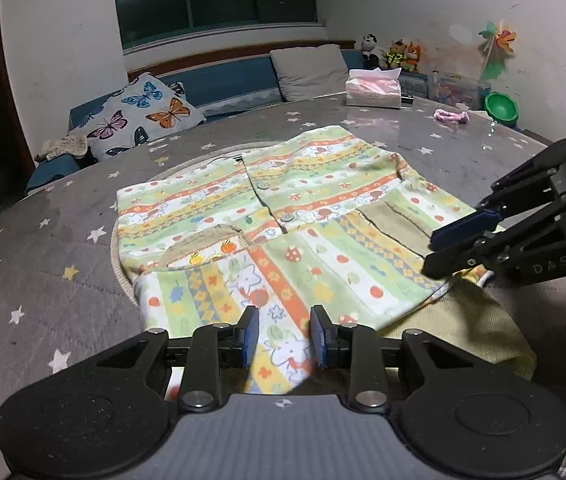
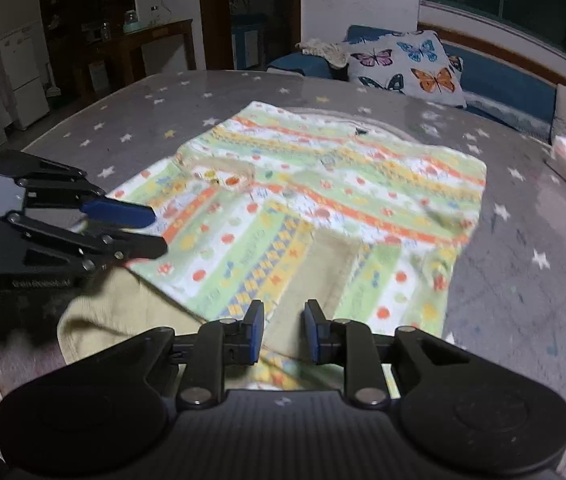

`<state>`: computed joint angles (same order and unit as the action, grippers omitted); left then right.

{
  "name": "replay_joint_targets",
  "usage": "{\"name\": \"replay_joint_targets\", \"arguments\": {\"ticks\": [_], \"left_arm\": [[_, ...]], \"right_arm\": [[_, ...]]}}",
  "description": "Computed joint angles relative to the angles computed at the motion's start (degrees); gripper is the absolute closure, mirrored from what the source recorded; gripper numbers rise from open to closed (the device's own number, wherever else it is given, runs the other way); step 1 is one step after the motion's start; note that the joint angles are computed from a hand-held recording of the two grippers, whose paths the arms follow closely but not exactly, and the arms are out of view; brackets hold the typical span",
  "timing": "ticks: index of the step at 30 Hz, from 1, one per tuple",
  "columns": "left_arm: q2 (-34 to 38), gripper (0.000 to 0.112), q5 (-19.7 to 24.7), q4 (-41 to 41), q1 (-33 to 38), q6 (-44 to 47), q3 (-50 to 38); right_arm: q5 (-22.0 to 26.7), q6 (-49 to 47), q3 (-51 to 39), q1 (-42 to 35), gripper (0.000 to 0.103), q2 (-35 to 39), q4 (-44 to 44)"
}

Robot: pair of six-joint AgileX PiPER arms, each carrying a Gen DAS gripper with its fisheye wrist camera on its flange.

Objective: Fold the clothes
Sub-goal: 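Grasp the beige cloth with the right gripper and lift it off the pajamas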

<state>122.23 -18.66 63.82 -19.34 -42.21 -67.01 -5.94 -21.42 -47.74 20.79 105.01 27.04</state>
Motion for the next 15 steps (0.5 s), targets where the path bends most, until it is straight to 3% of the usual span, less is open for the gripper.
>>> {"name": "replay_joint_targets", "arguments": {"ticks": [8, 15], "left_arm": [[-5.57, 0.074, -4.38, -2.14, 2.76, 8.33, 8.11], [-9.29, 0.064, -9.09, -5.85, 3.95, 24.89, 16.05]], "right_arm": [[-0.65, -2.44, 1.77, 0.37, 0.079, -1.57, 2.2], [-1.58, -18.82, 4.96, 0.67, 0.074, -5.88, 16.64]]}}
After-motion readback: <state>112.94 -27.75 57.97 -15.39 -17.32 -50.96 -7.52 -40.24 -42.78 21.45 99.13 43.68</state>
